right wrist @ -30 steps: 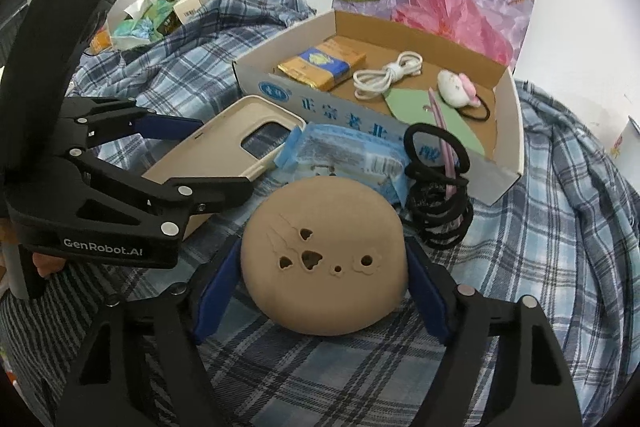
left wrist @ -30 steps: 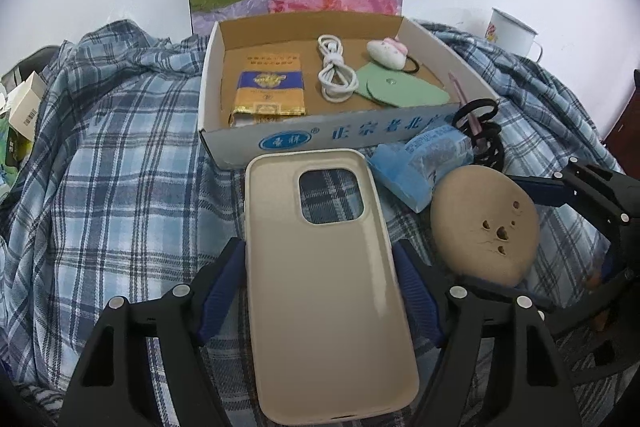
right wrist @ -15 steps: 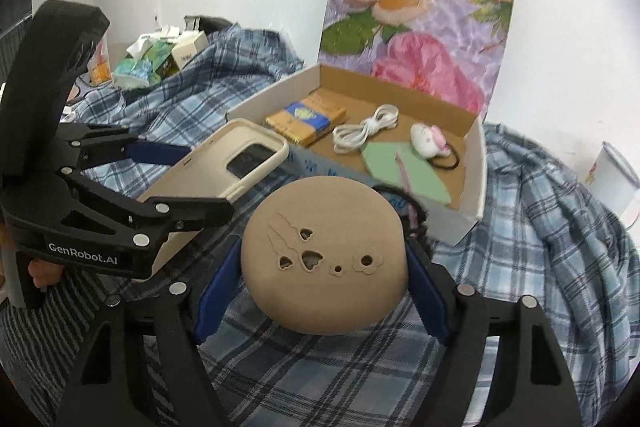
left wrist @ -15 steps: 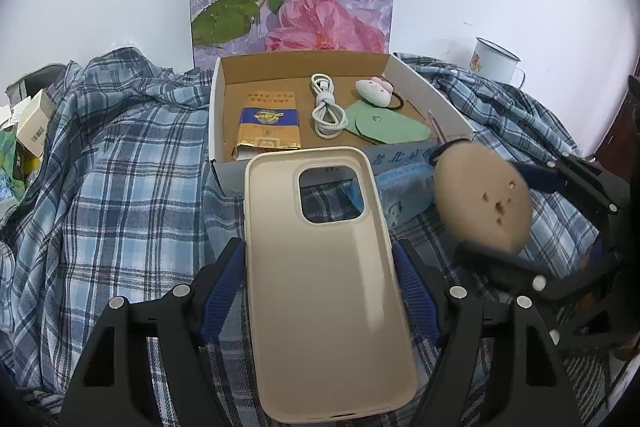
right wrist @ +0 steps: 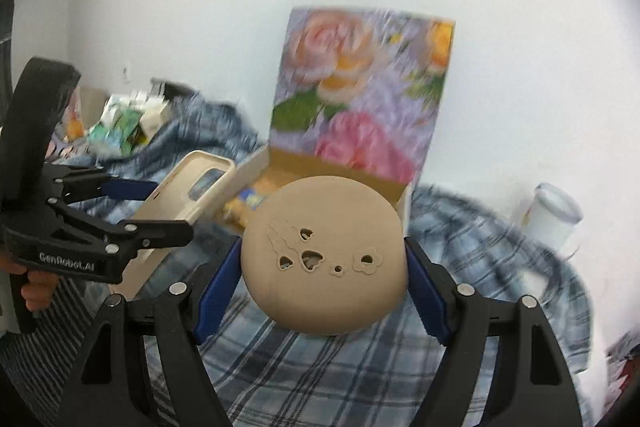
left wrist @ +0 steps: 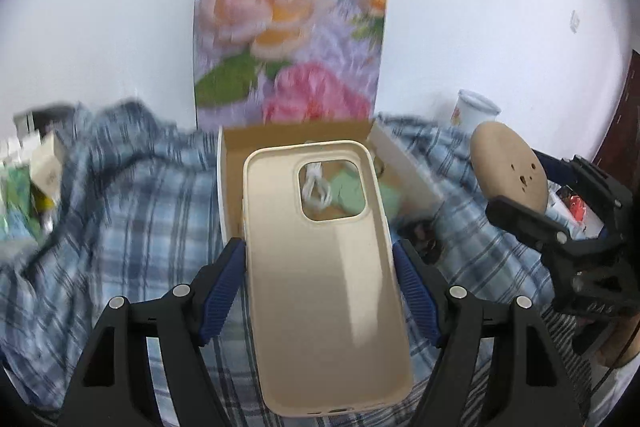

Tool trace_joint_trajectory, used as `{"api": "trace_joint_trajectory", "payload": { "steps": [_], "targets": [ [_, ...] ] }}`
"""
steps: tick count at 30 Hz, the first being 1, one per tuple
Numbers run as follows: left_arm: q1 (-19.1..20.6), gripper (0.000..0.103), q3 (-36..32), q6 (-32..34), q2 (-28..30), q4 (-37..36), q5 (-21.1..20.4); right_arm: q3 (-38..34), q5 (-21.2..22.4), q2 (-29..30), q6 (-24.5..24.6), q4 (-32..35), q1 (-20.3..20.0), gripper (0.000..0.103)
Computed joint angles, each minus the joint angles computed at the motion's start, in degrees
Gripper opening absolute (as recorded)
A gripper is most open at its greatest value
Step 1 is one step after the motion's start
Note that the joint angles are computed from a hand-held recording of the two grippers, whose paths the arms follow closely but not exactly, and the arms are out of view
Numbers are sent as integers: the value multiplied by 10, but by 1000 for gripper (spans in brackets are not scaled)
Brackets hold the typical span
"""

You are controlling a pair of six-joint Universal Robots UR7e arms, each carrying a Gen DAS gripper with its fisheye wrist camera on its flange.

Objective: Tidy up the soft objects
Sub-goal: 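Lift the phone case with the left tool while the right tool lifts the disc over the box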

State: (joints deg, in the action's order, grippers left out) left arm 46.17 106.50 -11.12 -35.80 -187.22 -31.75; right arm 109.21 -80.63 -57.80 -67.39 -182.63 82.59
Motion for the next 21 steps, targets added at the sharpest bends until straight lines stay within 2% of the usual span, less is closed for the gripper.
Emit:
{"api": "trace_joint_trajectory", "payload": {
  "steps": [7, 11, 21],
  "targets": [
    [-43, 76, -24, 76, -7, -54, 29, 7, 39, -55, 22, -3, 28, 77],
    [-60, 76, -37, 111, -11, -78, 30, 8, 59, -78, 30, 3, 40, 77],
    [-82, 76, -71, 179, -16, -114, 37, -10, 90, -92, 43, 9, 57, 77]
  ]
}}
